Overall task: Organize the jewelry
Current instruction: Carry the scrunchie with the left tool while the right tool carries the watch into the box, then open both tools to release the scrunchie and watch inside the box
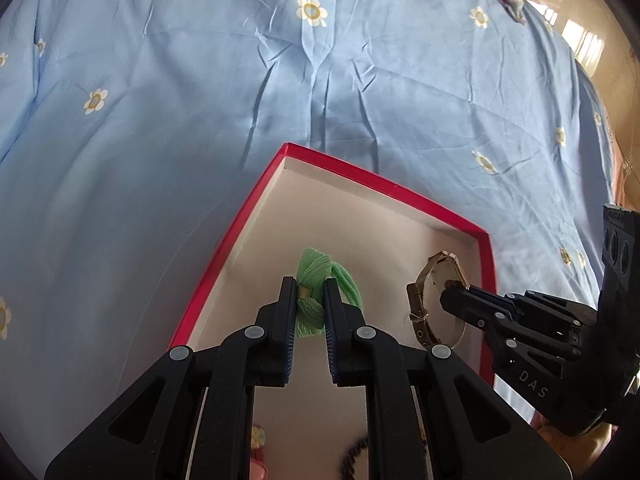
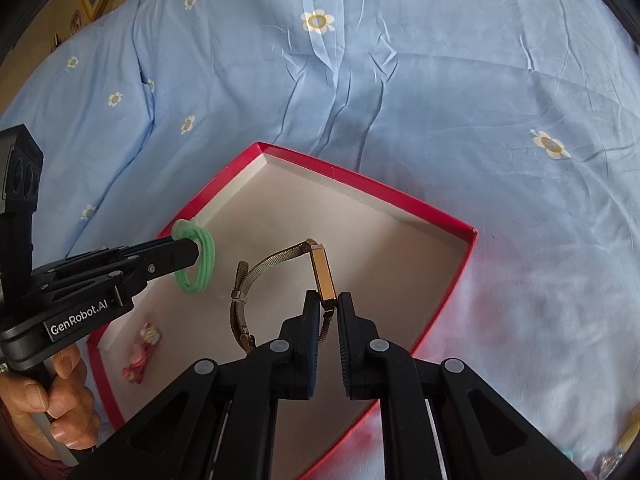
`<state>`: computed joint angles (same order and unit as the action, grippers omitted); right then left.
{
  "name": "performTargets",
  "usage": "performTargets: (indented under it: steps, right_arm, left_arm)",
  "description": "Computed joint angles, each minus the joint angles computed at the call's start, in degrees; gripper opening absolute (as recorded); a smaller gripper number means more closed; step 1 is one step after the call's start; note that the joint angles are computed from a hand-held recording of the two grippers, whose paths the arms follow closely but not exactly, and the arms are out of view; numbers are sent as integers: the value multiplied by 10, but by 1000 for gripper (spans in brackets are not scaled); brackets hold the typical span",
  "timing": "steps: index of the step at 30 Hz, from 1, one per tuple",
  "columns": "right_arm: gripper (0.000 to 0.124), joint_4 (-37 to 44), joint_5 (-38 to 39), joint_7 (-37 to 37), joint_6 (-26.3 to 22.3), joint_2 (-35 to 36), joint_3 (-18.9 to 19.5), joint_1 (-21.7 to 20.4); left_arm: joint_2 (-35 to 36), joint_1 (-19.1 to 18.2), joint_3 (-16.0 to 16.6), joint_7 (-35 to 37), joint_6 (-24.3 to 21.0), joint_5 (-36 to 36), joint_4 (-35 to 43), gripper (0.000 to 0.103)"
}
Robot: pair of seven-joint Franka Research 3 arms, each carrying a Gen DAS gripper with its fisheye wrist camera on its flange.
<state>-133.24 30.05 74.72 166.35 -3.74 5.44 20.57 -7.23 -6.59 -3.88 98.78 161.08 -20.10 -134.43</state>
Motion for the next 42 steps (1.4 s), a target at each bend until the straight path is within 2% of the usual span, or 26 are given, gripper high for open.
performTargets:
  steps: [4,10,16,19,22,26,31,34,37,42]
  right_arm:
    - [9,23,-57,33,-11,24,2,-8]
    - [9,35,-114,61,-22,40,3,-11]
    - [13,38,-95,41,-28,40,4,-11]
    - [13,38,-96,43,-29,39,4,-11]
    - [15,41,-73,29,-35,38,3,-11]
    - [27,26,-26,5,-27,20,3,-10]
    - [28,0,36,-33,-22,-15,-4,-2]
    - [33,-21,82,-63,-17,-42,-12,9]
    - [36,-50,115,-84,-1,-76,-18,20]
    - [43,-100,146,-96,14,-135,-32,40]
  left_arm:
    - [24,7,-4,-7,-10,3,18,12]
    - [38,22,-18,-46,-19,51,23,13]
    - [41,27,-23,-65,-21,76,24,14]
    - [39,28,-23,-76,-21,85,23,18]
    - [33,26,-20,-66,-23,59,19,34]
    - [14,23,-16,-66,-15,49,1,35]
    - [-30,9,-4,-71,4,31,-40,35]
    - [-63,-4,6,-83,13,26,-72,40]
    - [-93,-19,17,-101,19,25,-101,54]
    - [-144,-49,40,-107,12,21,-142,54]
